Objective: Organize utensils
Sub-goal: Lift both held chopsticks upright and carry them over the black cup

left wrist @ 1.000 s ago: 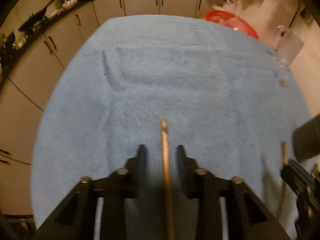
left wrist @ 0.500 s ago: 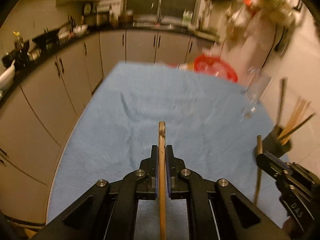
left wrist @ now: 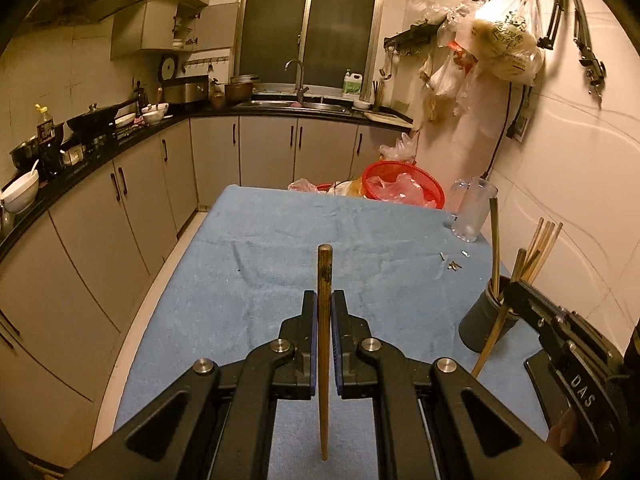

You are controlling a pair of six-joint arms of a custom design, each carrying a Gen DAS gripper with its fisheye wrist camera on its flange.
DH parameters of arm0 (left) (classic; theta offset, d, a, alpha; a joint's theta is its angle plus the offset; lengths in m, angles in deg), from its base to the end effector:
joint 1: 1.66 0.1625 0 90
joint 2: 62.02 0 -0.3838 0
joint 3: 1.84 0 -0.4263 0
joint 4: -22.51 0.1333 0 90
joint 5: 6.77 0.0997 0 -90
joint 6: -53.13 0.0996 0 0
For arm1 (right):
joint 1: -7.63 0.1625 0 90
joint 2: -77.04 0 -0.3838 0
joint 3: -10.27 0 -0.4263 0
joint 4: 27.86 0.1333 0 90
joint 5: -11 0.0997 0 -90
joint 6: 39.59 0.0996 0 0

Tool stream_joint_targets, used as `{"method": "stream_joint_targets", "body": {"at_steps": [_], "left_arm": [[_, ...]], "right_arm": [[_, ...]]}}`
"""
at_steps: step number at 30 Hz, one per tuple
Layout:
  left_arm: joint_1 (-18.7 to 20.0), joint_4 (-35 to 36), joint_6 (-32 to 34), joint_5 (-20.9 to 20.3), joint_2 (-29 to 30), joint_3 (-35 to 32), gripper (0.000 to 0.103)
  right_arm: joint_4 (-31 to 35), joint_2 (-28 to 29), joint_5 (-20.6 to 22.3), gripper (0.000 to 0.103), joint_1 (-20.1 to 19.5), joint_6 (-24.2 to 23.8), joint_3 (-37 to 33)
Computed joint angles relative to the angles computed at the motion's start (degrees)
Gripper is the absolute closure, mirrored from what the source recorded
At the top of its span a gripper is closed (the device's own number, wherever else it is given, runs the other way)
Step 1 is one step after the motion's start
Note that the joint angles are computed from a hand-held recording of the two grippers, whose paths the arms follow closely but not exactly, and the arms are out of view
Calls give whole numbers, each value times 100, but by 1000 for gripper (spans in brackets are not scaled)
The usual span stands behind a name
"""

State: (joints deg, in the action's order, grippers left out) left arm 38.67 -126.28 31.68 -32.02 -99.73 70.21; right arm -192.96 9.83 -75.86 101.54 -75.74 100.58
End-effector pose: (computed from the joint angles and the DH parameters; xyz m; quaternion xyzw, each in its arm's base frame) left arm -0.4378 -0.6647 0.1594 0.0913 0.8281 -0.4498 0.3217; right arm 0.1848 -0.6695 0.3664 0.3190 -0.8400 0.4278 0.0980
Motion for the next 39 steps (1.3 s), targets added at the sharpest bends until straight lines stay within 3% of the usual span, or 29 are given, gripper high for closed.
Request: {"method": "stream_joint_targets", "body": {"at_steps": [5, 39], "left_arm": [[-76, 132, -93, 58, -18, 31, 96], [-257, 174, -110, 175, -151, 212, 96]], "right_arm": [[-565, -23, 64, 96, -24, -118, 193], [-662, -394, 350, 96, -80, -78, 411]]}}
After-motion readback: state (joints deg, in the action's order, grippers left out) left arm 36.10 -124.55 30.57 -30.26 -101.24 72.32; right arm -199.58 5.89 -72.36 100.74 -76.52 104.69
